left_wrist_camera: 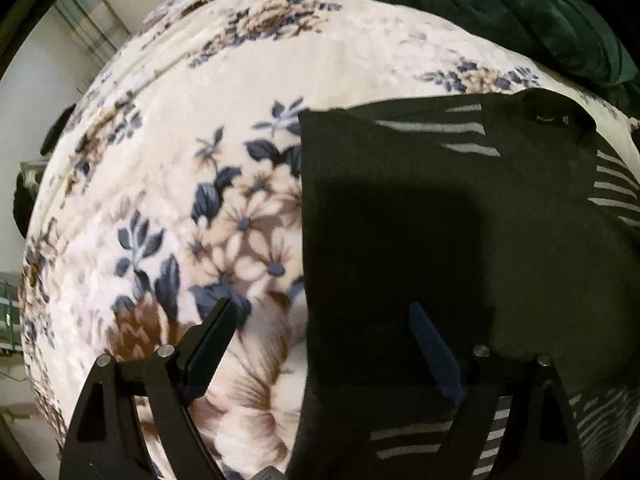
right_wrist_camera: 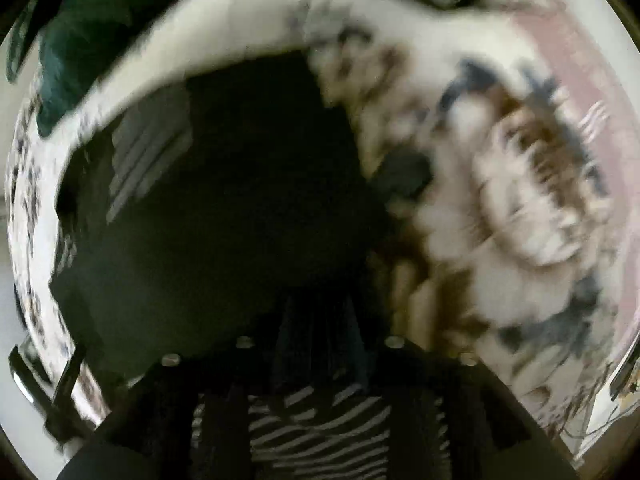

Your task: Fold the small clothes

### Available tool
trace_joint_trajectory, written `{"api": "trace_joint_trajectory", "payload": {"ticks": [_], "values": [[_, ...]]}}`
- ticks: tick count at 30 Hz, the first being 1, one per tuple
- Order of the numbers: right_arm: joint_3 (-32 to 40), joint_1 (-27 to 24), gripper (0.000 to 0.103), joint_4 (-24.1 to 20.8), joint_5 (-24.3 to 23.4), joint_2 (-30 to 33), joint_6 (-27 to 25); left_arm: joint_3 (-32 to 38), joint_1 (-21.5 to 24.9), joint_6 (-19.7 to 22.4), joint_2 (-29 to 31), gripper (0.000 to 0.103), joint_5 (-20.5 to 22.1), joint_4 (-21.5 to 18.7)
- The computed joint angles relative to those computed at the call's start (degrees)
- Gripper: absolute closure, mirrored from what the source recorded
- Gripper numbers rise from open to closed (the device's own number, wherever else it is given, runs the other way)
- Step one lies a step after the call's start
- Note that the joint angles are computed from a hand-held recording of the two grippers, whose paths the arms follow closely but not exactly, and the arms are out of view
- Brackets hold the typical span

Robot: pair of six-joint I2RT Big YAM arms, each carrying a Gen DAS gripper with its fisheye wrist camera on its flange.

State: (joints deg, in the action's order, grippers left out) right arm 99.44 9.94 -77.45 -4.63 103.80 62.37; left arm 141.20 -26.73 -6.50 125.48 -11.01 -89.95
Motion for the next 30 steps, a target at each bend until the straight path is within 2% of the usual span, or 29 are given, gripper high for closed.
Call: {"api": "trace_joint_trajectory", "payload": {"ticks": [2,3,5,6,8,10,12,14,15,16,18,20,22,26,30], "values": [[-0.9,-0.1,0.066,4.4,1.2,-1.7,-0.1,0.1,0.0,0.0,0.2,0.015,0.2,0.2],[-0.7,-0.3,0.060,5.7,0.9,-1.6,-0.9,0.3,0.1,-0.2,0.4,0.015,0.3,0.3],[0.0,-0.9,0.060,8.6,-1.2,0.0,-4.2,0.7,0.4,-1.2,1.2,0.015,0.7,0.1],[1.2,-1.1,0.060,8.7,-2.4,1.5,-6.0,2.1,0.5,-1.9,2.2,0.015,0.4,-1.5],[5.2,-1.6,0.060,5.5,-3.5,6.4,-9.9,3.7,1.1,-3.2,4.3,0.013,0.2,-3.2],[6.9,-1.8,0.061,2.3,-2.1,9.1,-12.7,3.7,2.3,-4.8,5.2,0.004,2.7,-3.2],[6.8,-2.1,0.061,2.2,-2.5,10.1,-13.4,4.5,3.0,-6.1,5.6,0.003,4.6,-3.5],[8.4,-1.9,0.060,0.6,-2.4,10.6,-14.3,4.8,2.9,-5.5,4.9,0.003,3.7,-3.5],[9.1,-1.8,0.057,0.2,-2.4,10.3,-14.3,3.6,2.7,-4.8,3.5,0.003,3.2,-2.6],[9.4,-1.7,0.043,0.0,-2.5,9.9,-14.1,2.1,2.5,-4.4,2.0,0.003,3.1,-1.4],[8.2,-1.5,0.028,0.3,-3.3,7.3,-13.8,-1.4,1.5,-4.2,-1.9,0.003,3.1,0.7],[6.8,-1.3,0.021,0.0,-3.8,4.2,-13.9,-5.7,0.3,-4.4,-6.4,0.003,3.7,2.4],[5.0,-0.5,0.007,-1.6,-3.9,0.4,-14.1,-10.4,-1.8,-5.6,-11.1,0.003,4.7,3.5],[1.7,-0.1,0.006,-5.4,-4.8,-7.0,-15.8,-16.9,-8.5,-8.6,-17.8,0.003,5.6,2.1],[-3.2,-2.2,0.006,-9.4,-7.4,-14.8,-21.2,-23.3,-18.5,-16.6,-22.7,0.003,8.4,-0.7]]}}
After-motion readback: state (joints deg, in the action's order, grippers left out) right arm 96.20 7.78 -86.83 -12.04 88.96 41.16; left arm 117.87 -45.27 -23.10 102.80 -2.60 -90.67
